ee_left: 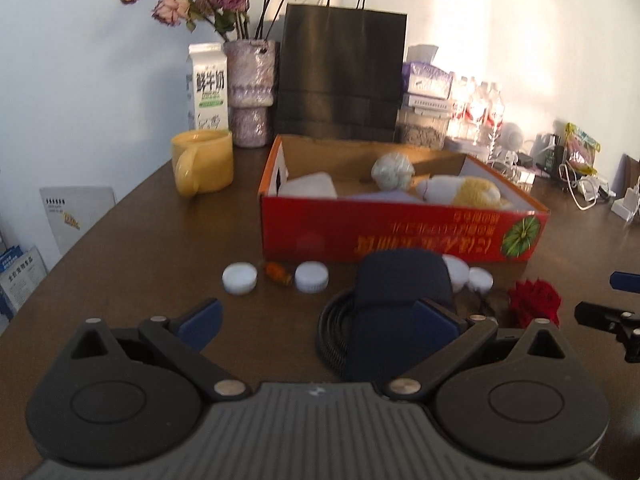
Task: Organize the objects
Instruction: 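Grasp the red rose with the right gripper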
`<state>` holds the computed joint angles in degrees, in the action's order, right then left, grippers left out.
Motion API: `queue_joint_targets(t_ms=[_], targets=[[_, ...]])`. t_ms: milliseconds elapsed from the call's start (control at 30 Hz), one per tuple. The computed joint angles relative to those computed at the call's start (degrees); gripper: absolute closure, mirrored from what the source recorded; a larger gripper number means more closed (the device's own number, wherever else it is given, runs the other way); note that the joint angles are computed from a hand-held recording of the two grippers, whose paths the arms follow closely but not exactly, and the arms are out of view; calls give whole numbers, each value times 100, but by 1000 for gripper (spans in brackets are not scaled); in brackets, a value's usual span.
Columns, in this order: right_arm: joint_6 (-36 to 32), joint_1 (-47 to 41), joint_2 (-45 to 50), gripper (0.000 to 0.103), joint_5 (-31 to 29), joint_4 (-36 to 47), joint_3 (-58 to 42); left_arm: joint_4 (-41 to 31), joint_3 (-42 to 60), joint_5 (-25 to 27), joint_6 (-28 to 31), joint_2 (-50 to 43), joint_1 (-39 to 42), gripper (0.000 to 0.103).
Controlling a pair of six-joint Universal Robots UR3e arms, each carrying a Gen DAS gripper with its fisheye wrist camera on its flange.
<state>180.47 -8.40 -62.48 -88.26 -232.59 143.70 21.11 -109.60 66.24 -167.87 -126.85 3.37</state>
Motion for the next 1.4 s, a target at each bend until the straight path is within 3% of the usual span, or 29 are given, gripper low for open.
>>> queue_joint_targets(t_ms=[367,600,767,967,1233,1400], targets=[[-247,-106,261,3,351,-282,103,2,-216,-14,-3,170,18,0],[-505,-136,103,18,625,568,-448,-55,-174,21,-44,159,-21,0],[-326,-124,280,27,696,1060,-984,-101,-130,35,-49,138,-48,0],[-401,-95,419,52,772,1434,-1241,-157,-22,-20,-61,60,-73,0],[-384,-72,523,65,749,1074,-1134,-186,31,-6,-80,-2,-93,0],[-343,-47,724,68,684,301,-968,-172,31,-17,-93,-24,-85,0]])
